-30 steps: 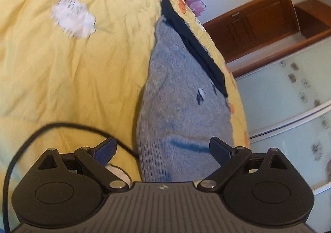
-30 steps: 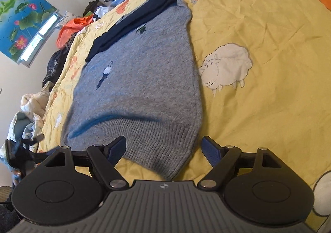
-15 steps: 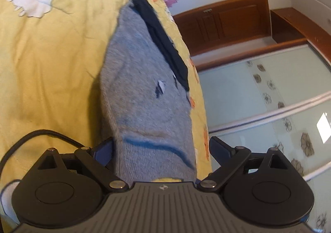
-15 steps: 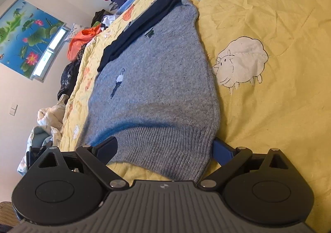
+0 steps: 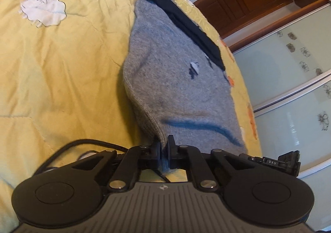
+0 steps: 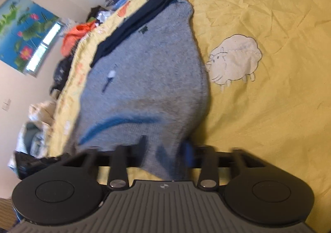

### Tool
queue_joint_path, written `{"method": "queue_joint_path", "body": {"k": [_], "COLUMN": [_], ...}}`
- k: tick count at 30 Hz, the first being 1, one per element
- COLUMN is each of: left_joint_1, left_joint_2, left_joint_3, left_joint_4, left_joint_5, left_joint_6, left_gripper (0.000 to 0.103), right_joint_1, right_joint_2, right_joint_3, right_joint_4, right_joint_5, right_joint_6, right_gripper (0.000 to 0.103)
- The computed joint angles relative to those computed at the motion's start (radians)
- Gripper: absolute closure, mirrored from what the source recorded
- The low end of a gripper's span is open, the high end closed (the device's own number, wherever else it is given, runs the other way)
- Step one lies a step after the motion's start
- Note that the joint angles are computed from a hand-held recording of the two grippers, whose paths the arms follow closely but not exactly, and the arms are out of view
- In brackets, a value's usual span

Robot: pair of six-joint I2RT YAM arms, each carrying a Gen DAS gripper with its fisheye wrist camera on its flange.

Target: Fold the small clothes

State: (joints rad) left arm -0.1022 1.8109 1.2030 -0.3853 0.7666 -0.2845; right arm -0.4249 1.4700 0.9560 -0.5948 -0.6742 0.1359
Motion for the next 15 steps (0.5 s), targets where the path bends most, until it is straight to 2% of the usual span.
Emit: {"method": "queue_joint_path", "body": {"k": [3,5,7,10,13,15], "left_joint_1": [0.024,0.059,0.091,0.122,0.126,0.128], "left_joint_2": [-0.018,-0.045,-0.079,-0.062,0.017,0.023], "left_joint_3": [0.014,0.029,0.052,0.100,0.146,0.138], "left_joint_4": [-0.035,-0.070,-0.126,-0.216,-0.296,-0.304], "left_joint_5": [0.006,0.038,0.030,-0.024,-0.096,-0.148], "left_joint_6": [0.038,0.066,0.123,0.204,0.242,0.252], "left_gripper": [0.098,0.098,0.098,0.099,0.099,0.098], "right_joint_1": [-0.004,-0.034,-0.076,-0.115,-0.125,-0.122], "right_joint_2": [-0.006,-0.036,-0.071,-0.054,0.008,0.033], "right_joint_3": [0.004,0.017,0.043,0.101,0.109,0.110], "right_joint_4": [-0.012,-0.051,-0.122,-0.238,-0.239,-0.244], "right_joint_5": [-0.010,-0.079,-0.141,-0.102,-0.035,-0.037], "right_joint_6": [-0.012,-0.027,-0.081,-0.211,-0.228,-0.228], "right_gripper": [0.090,0.090,0.091,0.091,0.091,0.085]}}
